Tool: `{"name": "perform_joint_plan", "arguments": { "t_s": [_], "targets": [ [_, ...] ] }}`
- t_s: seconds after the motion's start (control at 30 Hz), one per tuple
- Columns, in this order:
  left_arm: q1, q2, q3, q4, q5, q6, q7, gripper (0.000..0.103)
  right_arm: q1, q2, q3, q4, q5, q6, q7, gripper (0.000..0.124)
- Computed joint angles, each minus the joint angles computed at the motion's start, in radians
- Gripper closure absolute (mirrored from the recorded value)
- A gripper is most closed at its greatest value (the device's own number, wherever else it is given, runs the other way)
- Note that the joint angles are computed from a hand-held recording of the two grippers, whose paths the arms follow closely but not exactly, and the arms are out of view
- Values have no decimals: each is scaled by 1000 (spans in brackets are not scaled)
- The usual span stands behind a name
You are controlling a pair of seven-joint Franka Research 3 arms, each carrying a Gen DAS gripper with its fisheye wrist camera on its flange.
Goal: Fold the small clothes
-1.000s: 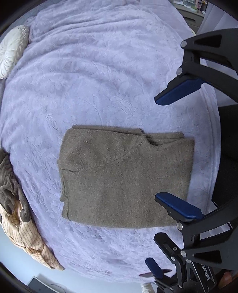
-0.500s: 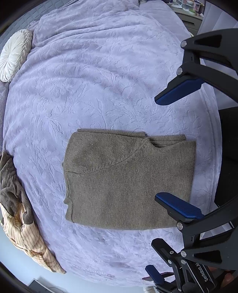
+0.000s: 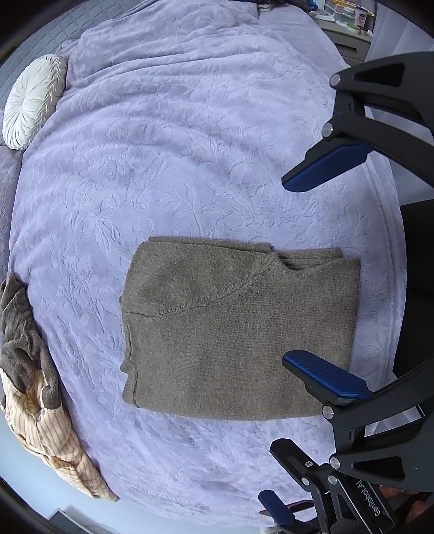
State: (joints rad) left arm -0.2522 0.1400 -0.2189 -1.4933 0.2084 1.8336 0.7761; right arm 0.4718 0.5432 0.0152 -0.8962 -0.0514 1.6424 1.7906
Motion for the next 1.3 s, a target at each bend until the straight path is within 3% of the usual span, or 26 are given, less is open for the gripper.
{"name": "perform_joint_plan", "arguments": {
  "t_s": [1.3],
  "targets": [
    [-4, 3, 0, 17, 5, -19, -15, 0, 11, -8, 2, -9, -11, 5, 12, 27]
  ]
}}
